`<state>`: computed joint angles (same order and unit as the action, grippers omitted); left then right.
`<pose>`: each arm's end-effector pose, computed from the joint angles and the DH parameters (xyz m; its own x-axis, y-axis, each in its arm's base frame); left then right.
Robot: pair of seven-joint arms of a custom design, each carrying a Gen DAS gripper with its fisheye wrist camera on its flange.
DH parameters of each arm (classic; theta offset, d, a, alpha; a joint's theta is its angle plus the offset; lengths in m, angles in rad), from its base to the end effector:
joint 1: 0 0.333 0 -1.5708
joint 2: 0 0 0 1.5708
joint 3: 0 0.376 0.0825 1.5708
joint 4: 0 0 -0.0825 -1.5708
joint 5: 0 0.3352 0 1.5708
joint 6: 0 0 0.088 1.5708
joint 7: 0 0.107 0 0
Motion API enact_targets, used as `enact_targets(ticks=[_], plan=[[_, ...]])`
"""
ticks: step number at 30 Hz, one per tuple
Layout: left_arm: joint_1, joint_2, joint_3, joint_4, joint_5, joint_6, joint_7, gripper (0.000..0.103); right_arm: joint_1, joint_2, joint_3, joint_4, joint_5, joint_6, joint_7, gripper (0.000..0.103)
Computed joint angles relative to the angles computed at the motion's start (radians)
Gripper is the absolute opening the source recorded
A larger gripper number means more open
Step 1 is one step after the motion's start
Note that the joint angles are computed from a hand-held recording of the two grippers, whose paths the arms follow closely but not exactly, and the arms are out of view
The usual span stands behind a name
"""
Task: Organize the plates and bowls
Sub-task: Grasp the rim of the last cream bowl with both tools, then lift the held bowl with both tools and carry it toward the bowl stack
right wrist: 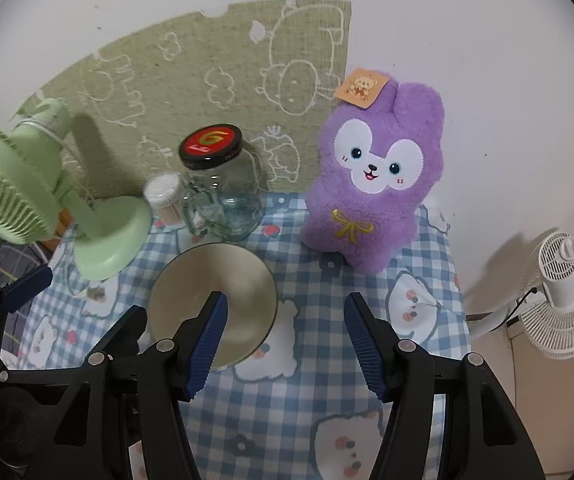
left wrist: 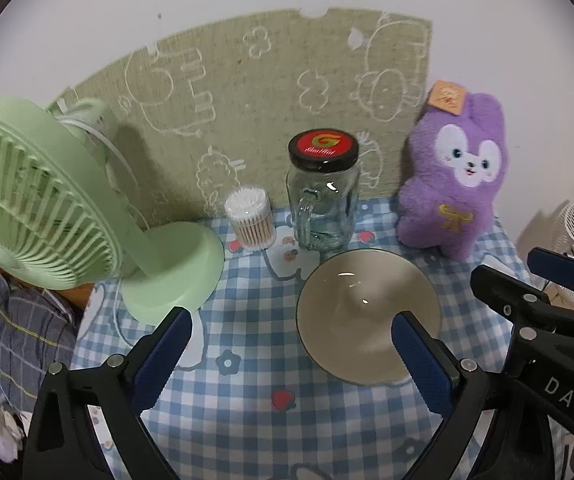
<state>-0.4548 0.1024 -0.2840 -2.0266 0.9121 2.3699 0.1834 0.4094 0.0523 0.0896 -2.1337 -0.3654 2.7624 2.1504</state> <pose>0.4250 -0.3667 0.5139 0.0916 -0.9910 -0.0974 -0.7618 -0.0067 -0.6477 0.4796 0.2774 0.5343 0.2261 -0.9736 -0.0315 -0.8022 -0.1678 -0.5730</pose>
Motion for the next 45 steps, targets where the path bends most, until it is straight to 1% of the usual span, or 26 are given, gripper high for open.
enact_targets(ticks=[3, 5, 6, 7, 8, 9, 11, 13, 15, 17, 19, 20, 22, 24, 25, 26, 27, 29, 31, 33, 34, 36, 38, 42, 45], plan=[[0.002, 0.033, 0.008, 0.019, 0.002, -0.009, 0.0, 0.096, 0.001, 0.037, -0.003, 0.026, 0.028, -0.012, -0.022, 0.063], [0.004, 0.047, 0.014, 0.022, -0.003, -0.002, 0.012, 0.093, 0.0, 0.056, -0.005, 0.035, 0.076, -0.011, -0.056, 0.059], [0.003, 0.053, 0.016, 0.027, -0.004, -0.003, 0.016, 0.091, 0.0, 0.067, -0.005, 0.042, 0.106, -0.016, -0.079, 0.053], [0.002, 0.058, 0.019, 0.028, 0.001, -0.002, 0.019, 0.09, 0.003, 0.074, -0.007, 0.046, 0.122, -0.017, -0.091, 0.05], [-0.001, 0.062, 0.022, 0.028, 0.011, -0.002, 0.015, 0.088, 0.007, 0.082, -0.012, 0.052, 0.13, -0.022, -0.097, 0.049], [-0.005, 0.065, 0.026, 0.028, 0.024, -0.01, -0.002, 0.082, 0.013, 0.087, -0.017, 0.056, 0.13, -0.026, -0.099, 0.047], [-0.003, 0.065, 0.033, 0.018, 0.047, 0.014, -0.035, 0.08, 0.019, 0.105, -0.02, 0.066, 0.152, -0.033, -0.12, 0.044], [0.006, 0.077, 0.034, 0.018, 0.029, 0.031, -0.021, 0.079, 0.019, 0.117, -0.019, 0.072, 0.192, -0.036, -0.144, 0.041], [0.015, 0.091, 0.034, 0.017, -0.005, 0.051, 0.016, 0.072, 0.027, 0.127, -0.026, 0.076, 0.204, -0.04, -0.149, 0.036], [0.017, 0.102, 0.037, 0.018, -0.025, 0.062, 0.04, 0.069, 0.038, 0.137, -0.034, 0.081, 0.201, -0.042, -0.149, 0.036], [0.013, 0.113, 0.045, 0.022, -0.027, 0.06, 0.038, 0.065, 0.045, 0.144, -0.042, 0.084, 0.199, -0.041, -0.147, 0.034], [0.017, 0.116, 0.047, 0.02, -0.038, 0.072, 0.04, 0.062, 0.049, 0.147, -0.045, 0.085, 0.196, -0.041, -0.145, 0.032], [0.022, 0.118, 0.05, 0.014, -0.058, 0.091, 0.045, 0.058, 0.051, 0.153, -0.047, 0.09, 0.2, -0.047, -0.151, 0.024], [0.021, 0.124, 0.053, 0.013, -0.066, 0.1, 0.056, 0.048, 0.05, 0.158, -0.046, 0.094, 0.213, -0.053, -0.162, 0.022], [0.019, 0.127, 0.054, 0.013, -0.066, 0.098, 0.059, 0.045, 0.05, 0.16, -0.046, 0.095, 0.219, -0.053, -0.165, 0.019], [0.016, 0.128, 0.055, 0.014, -0.069, 0.094, 0.06, 0.039, 0.047, 0.162, -0.043, 0.096, 0.231, -0.053, -0.176, 0.018], [0.016, 0.13, 0.056, 0.014, -0.076, 0.095, 0.063, 0.036, 0.047, 0.164, -0.043, 0.096, 0.238, -0.051, -0.18, 0.017], [0.017, 0.131, 0.059, 0.01, -0.079, 0.11, 0.056, 0.033, 0.055, 0.169, -0.05, 0.101, 0.23, -0.052, -0.174, 0.017], [0.019, 0.134, 0.061, 0.01, -0.084, 0.122, 0.059, 0.028, 0.059, 0.173, -0.053, 0.105, 0.228, -0.057, -0.173, 0.015], [0.021, 0.134, 0.064, 0.005, -0.082, 0.147, 0.059, 0.02, 0.057, 0.178, -0.049, 0.11, 0.241, -0.06, -0.184, 0.01], [0.023, 0.135, 0.063, 0.004, -0.086, 0.155, 0.065, 0.018, 0.059, 0.182, -0.051, 0.112, 0.24, -0.063, -0.185, 0.01], [0.026, 0.137, 0.064, 0.003, -0.095, 0.173, 0.076, 0.01, 0.064, 0.187, -0.054, 0.114, 0.237, -0.061, -0.182, 0.009], [0.028, 0.139, 0.063, 0.002, -0.107, 0.184, 0.092, 0.008, 0.071, 0.19, -0.061, 0.116, 0.226, -0.059, -0.172, 0.009], [0.024, 0.136, 0.07, -0.003, -0.102, 0.193, 0.091, 0.008, 0.076, 0.188, -0.068, 0.112, 0.213, -0.054, -0.156, 0.009], [0.03, 0.131, 0.068, -0.008, -0.123, 0.202, 0.109, 0.007, 0.075, 0.188, -0.066, 0.112, 0.214, -0.053, -0.156, 0.009]])
